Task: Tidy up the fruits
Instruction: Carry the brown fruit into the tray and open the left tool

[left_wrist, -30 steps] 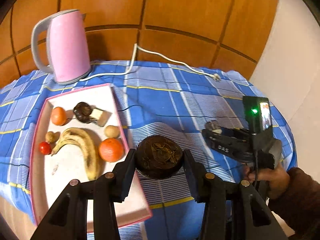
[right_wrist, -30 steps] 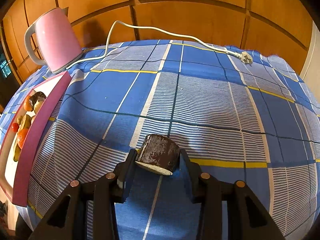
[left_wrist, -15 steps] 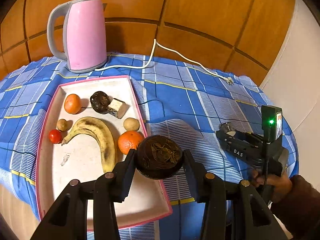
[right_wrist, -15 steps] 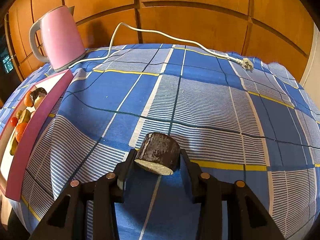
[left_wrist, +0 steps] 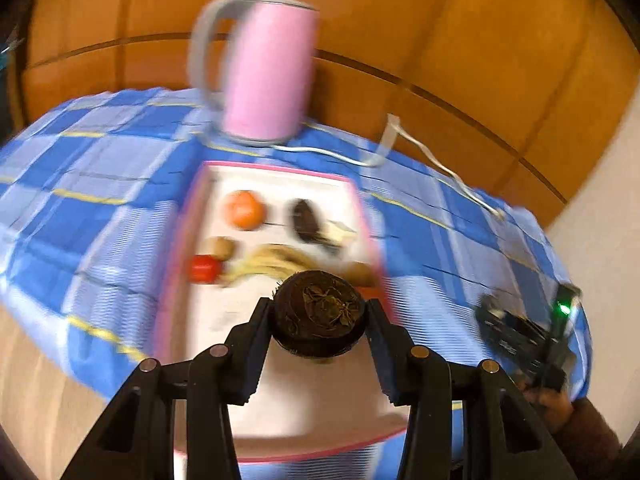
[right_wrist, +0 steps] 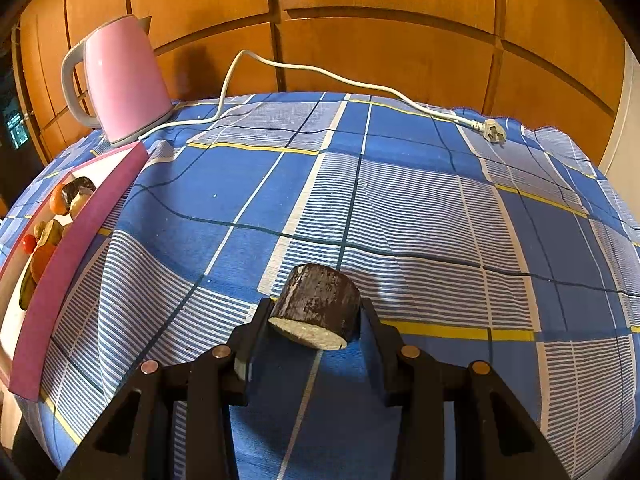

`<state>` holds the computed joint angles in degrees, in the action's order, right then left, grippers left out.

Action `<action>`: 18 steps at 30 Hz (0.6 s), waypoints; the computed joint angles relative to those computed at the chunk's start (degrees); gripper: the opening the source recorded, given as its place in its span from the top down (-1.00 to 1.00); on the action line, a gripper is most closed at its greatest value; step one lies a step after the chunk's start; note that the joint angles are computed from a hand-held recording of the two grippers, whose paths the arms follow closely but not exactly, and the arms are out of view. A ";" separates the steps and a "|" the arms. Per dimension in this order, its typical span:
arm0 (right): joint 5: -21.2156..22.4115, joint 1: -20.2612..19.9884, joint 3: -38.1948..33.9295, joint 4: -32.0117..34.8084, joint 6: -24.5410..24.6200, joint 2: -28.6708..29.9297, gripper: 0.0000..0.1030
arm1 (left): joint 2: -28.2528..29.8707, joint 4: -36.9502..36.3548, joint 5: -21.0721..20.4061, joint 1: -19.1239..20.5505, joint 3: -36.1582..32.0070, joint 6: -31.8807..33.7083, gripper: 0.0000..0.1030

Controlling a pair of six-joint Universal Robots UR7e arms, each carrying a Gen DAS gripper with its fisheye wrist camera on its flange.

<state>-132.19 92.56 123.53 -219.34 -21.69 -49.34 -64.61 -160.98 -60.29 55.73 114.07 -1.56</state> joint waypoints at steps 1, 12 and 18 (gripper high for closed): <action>0.18 -0.05 0.06 -0.07 0.06 -0.04 0.18 | -0.54 0.23 0.90 0.40 0.09 -0.61 0.09; 1.50 -0.43 0.48 -0.68 0.54 -0.22 0.18 | 1.01 2.26 3.93 2.14 -0.09 -2.40 0.09; 1.19 -0.37 0.40 -0.71 0.37 -0.15 0.18 | 6.80 2.82 3.88 2.95 -5.46 -1.13 0.08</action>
<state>-131.00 92.19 123.94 -220.05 -21.32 -49.49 -57.81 -158.17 -56.41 58.68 108.61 -2.69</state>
